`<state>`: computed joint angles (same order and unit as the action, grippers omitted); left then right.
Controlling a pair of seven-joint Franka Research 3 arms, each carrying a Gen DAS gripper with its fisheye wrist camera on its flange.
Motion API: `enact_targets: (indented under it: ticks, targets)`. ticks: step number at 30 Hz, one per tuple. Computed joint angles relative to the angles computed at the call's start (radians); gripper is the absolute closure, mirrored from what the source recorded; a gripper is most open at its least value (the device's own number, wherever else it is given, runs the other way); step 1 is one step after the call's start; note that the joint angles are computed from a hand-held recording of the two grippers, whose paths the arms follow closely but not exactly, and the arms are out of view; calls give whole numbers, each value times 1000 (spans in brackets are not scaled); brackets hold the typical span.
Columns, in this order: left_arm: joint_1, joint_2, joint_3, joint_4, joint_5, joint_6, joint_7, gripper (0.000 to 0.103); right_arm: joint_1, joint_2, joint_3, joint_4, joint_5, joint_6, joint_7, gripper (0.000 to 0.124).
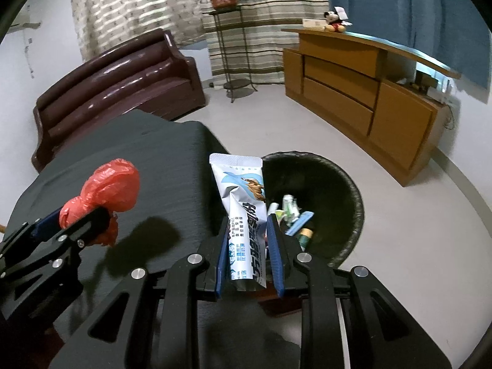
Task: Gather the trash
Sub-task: 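Carry the red bags with the left gripper while the right gripper carries the wrapper over the bin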
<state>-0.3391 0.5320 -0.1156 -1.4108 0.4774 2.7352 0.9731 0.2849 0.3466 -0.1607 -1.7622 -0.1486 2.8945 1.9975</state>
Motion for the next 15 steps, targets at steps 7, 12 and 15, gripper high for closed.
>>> enact_targets:
  ticks: [7, 12, 15]
  targets:
    - [-28, 124, -16, 189, -31, -60, 73, 48, -8, 23, -20, 27, -10, -22, 23, 99]
    - [-54, 230, -14, 356, -64, -128, 131, 47, -11, 38, -30, 43, -19, -28, 33, 100]
    - [-69, 293, -9, 461, -88, -177, 162, 47, -15, 48, -33, 54, -23, -32, 35, 100]
